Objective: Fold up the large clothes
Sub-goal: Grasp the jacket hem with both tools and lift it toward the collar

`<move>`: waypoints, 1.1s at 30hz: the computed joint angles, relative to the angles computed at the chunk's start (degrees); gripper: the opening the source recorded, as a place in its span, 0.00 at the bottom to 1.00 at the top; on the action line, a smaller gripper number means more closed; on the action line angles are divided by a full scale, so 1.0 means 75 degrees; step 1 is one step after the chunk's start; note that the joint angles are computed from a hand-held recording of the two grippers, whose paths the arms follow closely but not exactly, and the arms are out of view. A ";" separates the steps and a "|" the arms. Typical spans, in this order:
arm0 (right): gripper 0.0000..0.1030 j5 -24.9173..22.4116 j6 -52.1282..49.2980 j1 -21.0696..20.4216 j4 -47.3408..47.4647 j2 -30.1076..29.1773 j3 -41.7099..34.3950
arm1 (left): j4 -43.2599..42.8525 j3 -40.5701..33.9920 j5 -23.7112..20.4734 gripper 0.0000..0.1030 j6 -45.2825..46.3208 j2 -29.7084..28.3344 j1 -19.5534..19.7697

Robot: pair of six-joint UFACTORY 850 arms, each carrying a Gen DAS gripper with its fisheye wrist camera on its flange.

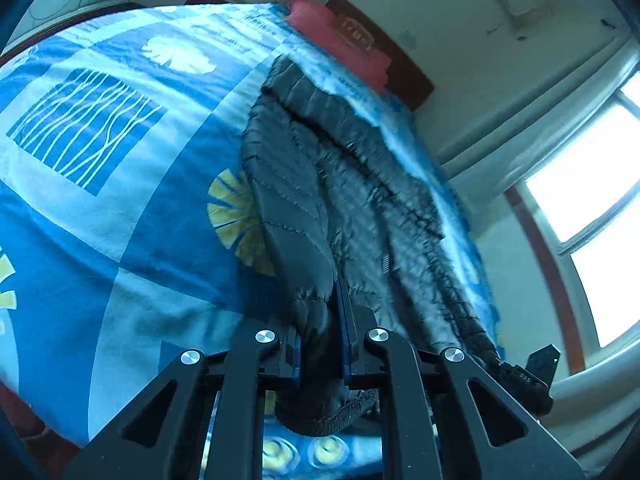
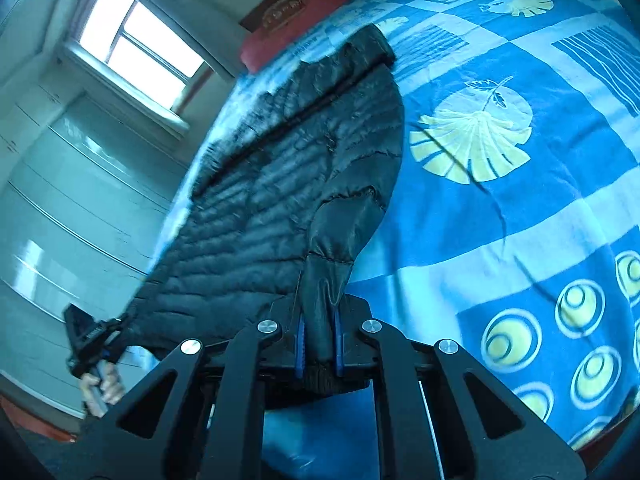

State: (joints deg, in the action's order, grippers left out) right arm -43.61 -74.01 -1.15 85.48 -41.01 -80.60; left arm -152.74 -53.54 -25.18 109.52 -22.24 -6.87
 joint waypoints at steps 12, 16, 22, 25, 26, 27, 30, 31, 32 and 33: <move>0.09 -0.0521 -0.0370 -0.0308 0.0420 0.1247 0.1214 | -0.0876 0.1111 -0.0043 0.12 0.0648 0.1582 -0.0465; 0.09 -0.0503 -0.0552 -0.0371 0.0547 0.1582 0.1707 | -0.1303 0.1348 0.0046 0.12 0.0942 0.1885 -0.0552; 0.09 -0.0620 -0.0660 -0.0506 0.0795 0.1801 0.2124 | -0.1584 0.1655 -0.0104 0.11 0.0998 0.2243 -0.0613; 0.09 -0.0815 -0.0669 -0.0532 0.0968 0.1651 0.1968 | -0.1452 0.1596 -0.0146 0.11 0.0886 0.2183 -0.0532; 0.09 -0.0849 -0.0673 -0.0527 0.0979 0.1593 0.1876 | -0.1307 0.1553 -0.0194 0.11 0.0783 0.2129 -0.0466; 0.09 -0.0848 -0.0678 -0.0503 0.0989 0.1542 0.1771 | -0.1214 0.1480 -0.0171 0.11 0.0712 0.2062 -0.0413; 0.09 -0.0989 -0.0693 -0.0459 0.1077 0.1409 0.1489 | -0.0697 0.1310 -0.0288 0.11 0.0210 0.1880 -0.0212; 0.09 -0.1054 -0.0667 -0.0440 0.1102 0.1343 0.1363 | -0.0603 0.1250 -0.0284 0.11 0.0147 0.1838 -0.0173; 0.09 -0.1123 -0.0628 -0.0426 0.1116 0.1281 0.1240 | -0.0457 0.1121 -0.0269 0.11 0.0082 0.1754 -0.0105; 0.09 -0.1205 -0.0583 -0.0416 0.1124 0.1203 0.1108 | -0.0323 0.1025 -0.0310 0.11 0.0038 0.1685 -0.0038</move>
State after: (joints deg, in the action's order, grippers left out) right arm -52.65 -78.38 -4.27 93.91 -31.98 -72.29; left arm -155.17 -45.85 -27.51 109.80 -9.60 -7.15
